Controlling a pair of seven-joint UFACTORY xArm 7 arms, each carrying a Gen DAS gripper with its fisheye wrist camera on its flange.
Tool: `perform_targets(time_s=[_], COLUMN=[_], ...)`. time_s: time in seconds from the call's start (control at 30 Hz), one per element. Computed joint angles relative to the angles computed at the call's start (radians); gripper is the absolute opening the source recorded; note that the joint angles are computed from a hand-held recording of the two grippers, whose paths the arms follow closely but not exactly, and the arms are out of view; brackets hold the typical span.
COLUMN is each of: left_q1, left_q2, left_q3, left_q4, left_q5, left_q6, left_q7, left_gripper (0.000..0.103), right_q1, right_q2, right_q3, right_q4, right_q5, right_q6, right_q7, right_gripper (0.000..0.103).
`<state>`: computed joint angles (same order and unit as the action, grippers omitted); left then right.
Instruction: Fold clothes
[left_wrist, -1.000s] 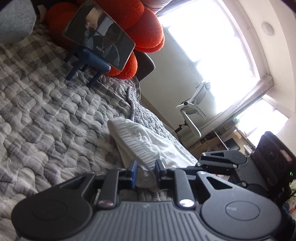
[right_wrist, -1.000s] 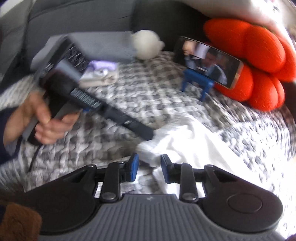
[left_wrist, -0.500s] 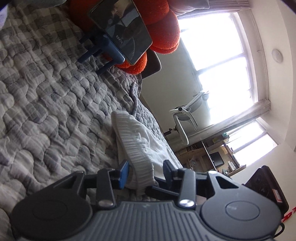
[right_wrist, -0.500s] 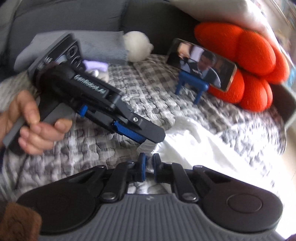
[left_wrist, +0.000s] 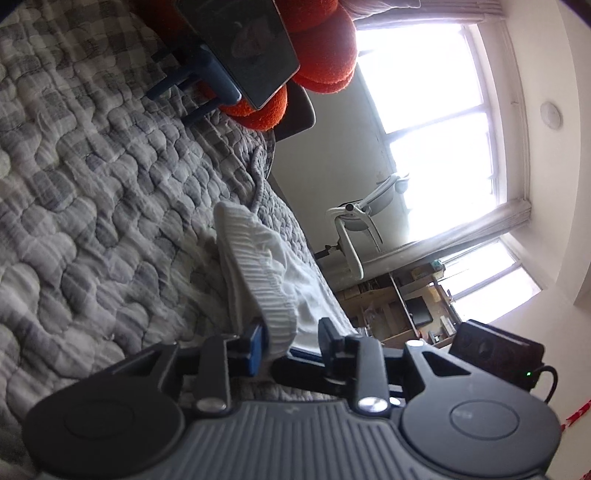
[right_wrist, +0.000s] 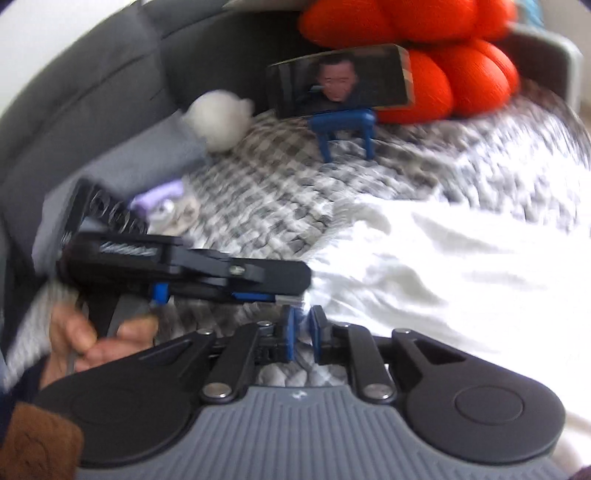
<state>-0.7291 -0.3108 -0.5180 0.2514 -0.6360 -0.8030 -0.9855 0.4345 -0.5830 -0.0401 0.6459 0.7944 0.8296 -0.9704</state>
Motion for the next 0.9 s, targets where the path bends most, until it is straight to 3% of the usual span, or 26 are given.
perform_targets(time_s=[0.1, 0.2, 0.3, 0.43, 0.57, 0.7, 0.77, 0.8, 0.83, 0.9], left_q1=[0.0, 0.01, 0.027, 0.047, 0.068, 0.098, 0.118, 0.119, 0.115, 0.121], left_q2=[-0.01, -0.035, -0.042, -0.039, -0.038, -0.052, -0.06, -0.061, -0.062, -0.073], left_q3=[-0.004, -0.007, -0.007, -0.022, -0.047, -0.098, -0.128, -0.128, -0.119, -0.13], left_q4=[0.001, 0.004, 0.007, 0.011, 0.029, 0.059, 0.072, 0.073, 0.072, 0.069], left_q5=[-0.009, -0.004, 0.028, 0.045, 0.036, -0.022, -0.055, -0.05, -0.035, -0.034], left_q6=[0.025, 0.077, 0.098, 0.091, 0.096, 0.148, 0.175, 0.179, 0.18, 0.19], left_q7=[0.009, 0.033, 0.04, 0.046, 0.099, 0.208, 0.257, 0.264, 0.264, 0.283], left_gripper=[0.027, 0.027, 0.029, 0.042, 0.055, 0.055, 0.049, 0.045, 0.037, 0.032], right_q1=[0.015, 0.026, 0.031, 0.021, 0.014, -0.048, -0.045, -0.049, -0.051, -0.056], right_q2=[-0.041, -0.029, 0.08, 0.212, 0.297, 0.382, 0.363, 0.354, 0.344, 0.305], right_q3=[0.002, 0.008, 0.019, 0.057, 0.051, 0.124, 0.11, 0.108, 0.105, 0.099], right_q4=[0.009, 0.04, 0.111, 0.188, 0.281, 0.351, 0.344, 0.341, 0.338, 0.312], right_q5=[-0.067, -0.114, -0.157, -0.204, -0.175, -0.262, -0.228, -0.21, -0.193, -0.163], right_q6=[-0.013, -0.068, -0.116, -0.176, -0.059, -0.003, 0.012, 0.02, 0.028, 0.025], right_q7=[-0.126, -0.213, -0.256, -0.274, -0.322, -0.294, -0.31, -0.319, -0.328, -0.352], right_gripper=[0.038, 0.039, 0.039, 0.039, 0.039, 0.039, 0.024, 0.008, 0.008, 0.008])
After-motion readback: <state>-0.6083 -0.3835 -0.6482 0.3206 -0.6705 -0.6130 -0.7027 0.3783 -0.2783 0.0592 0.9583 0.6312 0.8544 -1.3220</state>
